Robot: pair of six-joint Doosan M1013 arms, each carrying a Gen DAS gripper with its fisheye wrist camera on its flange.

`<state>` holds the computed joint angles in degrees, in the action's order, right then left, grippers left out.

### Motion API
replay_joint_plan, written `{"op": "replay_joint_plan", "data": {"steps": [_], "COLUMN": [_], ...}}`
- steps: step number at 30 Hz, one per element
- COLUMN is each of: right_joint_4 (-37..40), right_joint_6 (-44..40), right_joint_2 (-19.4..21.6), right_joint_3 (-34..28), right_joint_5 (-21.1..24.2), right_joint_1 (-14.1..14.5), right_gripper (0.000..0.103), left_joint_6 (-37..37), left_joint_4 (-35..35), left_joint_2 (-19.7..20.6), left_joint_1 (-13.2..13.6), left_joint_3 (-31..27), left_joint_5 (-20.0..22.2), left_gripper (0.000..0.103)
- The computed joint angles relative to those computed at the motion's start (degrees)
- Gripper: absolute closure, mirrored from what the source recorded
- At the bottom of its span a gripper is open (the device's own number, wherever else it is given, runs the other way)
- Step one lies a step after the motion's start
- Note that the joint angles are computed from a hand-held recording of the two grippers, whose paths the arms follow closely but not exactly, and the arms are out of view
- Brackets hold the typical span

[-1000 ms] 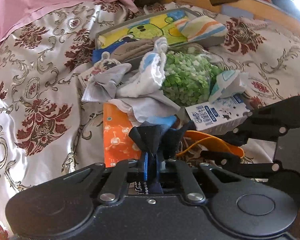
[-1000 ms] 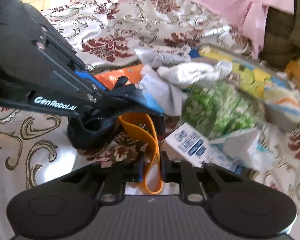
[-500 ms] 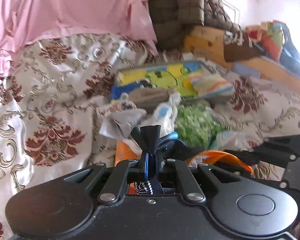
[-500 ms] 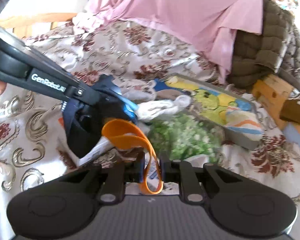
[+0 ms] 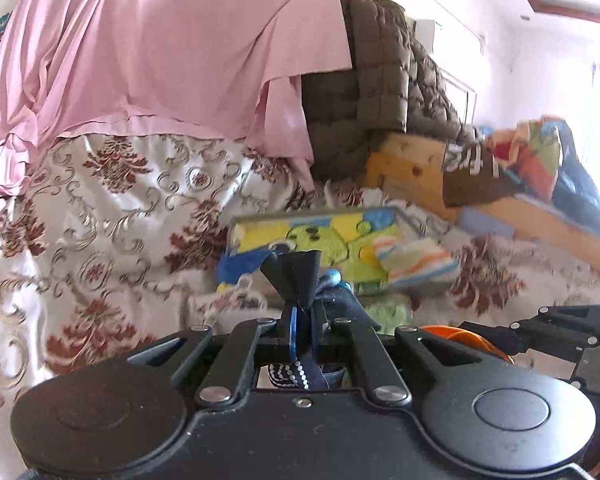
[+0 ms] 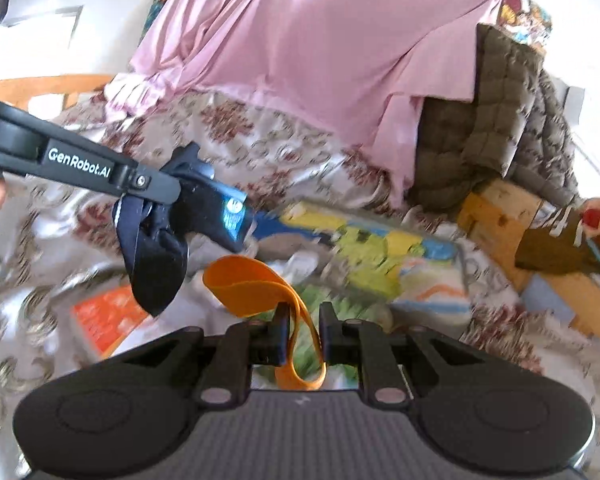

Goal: Organize soft objects
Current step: 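Lift the black sock and orange band and carry them over the tray, then open the left tool over the tray while the right tool releases the band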

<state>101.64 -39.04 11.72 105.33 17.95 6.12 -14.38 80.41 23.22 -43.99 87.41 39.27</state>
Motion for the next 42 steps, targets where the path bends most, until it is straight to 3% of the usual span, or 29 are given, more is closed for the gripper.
{"op": "replay_joint_plan", "data": {"steps": [7,9,15,19,25,31,36,42], "right_joint_4": [-1.3,-4.5,-24.6,-32.9,-50.5,-57.8,-61.6,-62.3], "right_joint_6": [7.2,13.0,40.6,50.0,71.5,79.7,84.1,86.2], "right_joint_2": [6.7,9.2,15.9,18.1,20.1,20.7,20.8,20.7], "right_joint_3": [-9.9,-13.4,-23.2,-26.2,-29.3,-30.2,-30.4,-30.6], "right_joint_5": [-0.6,-1.3,-2.1,-2.2,1.1,2.2,2.4,3.5], "right_joint_1": [-0.5,-0.6,-0.8,-0.8,-1.5,-1.7,-1.8,-2.2], "right_gripper": [0.086,0.086,0.086,0.086,0.086,0.082,0.077,0.071], "left_joint_6": [1.5,3.7,14.3,18.6,24.0,30.8,39.0,41.7], "left_joint_4": [-1.4,-3.1,-11.3,-17.5,-28.3,-36.8,-45.1,-46.5], "left_joint_2": [3.5,5.3,12.3,16.9,22.1,24.4,25.4,25.4], "left_joint_1": [3.9,5.0,8.3,9.8,10.8,10.5,10.6,10.5], "left_joint_3": [-7.0,-10.0,-20.7,-27.6,-35.4,-38.5,-41.2,-41.4], "left_joint_5": [-4.0,-4.7,-6.4,-6.8,-5.6,-4.8,-1.1,1.6], "left_gripper": [0.097,0.097,0.096,0.096,0.096,0.095,0.092,0.087]}}
